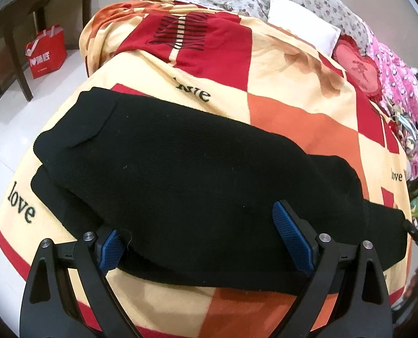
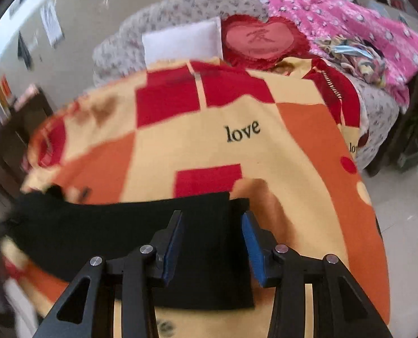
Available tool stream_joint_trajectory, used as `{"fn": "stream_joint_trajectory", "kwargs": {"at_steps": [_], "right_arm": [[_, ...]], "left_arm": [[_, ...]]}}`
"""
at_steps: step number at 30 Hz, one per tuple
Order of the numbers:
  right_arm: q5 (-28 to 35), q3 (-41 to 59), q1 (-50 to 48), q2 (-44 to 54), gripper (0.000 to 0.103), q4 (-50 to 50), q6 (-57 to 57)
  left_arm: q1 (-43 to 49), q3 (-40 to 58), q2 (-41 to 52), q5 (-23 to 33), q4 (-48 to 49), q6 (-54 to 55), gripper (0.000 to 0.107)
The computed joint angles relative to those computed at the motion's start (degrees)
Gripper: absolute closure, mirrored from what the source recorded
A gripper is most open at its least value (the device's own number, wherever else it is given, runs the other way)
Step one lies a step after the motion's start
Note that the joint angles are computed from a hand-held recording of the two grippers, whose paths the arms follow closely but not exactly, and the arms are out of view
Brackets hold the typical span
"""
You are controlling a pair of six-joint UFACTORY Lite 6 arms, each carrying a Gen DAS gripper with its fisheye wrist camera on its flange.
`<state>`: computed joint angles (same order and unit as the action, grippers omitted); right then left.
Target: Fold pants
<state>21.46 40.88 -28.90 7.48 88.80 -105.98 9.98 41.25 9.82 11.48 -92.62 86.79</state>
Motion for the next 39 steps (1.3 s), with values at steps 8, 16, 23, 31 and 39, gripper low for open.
{"fn": "stream_joint_trajectory", "kwargs": {"at_steps": [8, 16, 23, 31, 39], "right_arm": [[0.7, -4.4, -1.0, -4.7, 0.097, 9.5, -13.3], [-2.1, -1.8, -2.7, 1.1, 0.101, 12.6, -15.6], [14.6, -0.4, 4.8, -7.6, 0.063, -2.4, 7.6], [10.5, 25.6, 34.9, 20.3, 0.063, -5.3, 23.2], [0.1, 35.6, 42.9, 29.0, 0.095, -11.0, 26.6]], "left_arm": [[1.6, -0.5, -3.0, 1.9, 3.8, -4.0, 0.012], [2.0, -1.2, -1.7, -1.0, -5.8, 7.5, 0.012], [6.5, -1.5, -2.4, -2.1, -22.7, 25.9, 0.012], [10.2, -1.8, 0.9, -1.1, -25.3, 30.3, 0.012], [12.5, -4.3, 0.4, 2.4, -27.3, 35.4, 0.012]]}}
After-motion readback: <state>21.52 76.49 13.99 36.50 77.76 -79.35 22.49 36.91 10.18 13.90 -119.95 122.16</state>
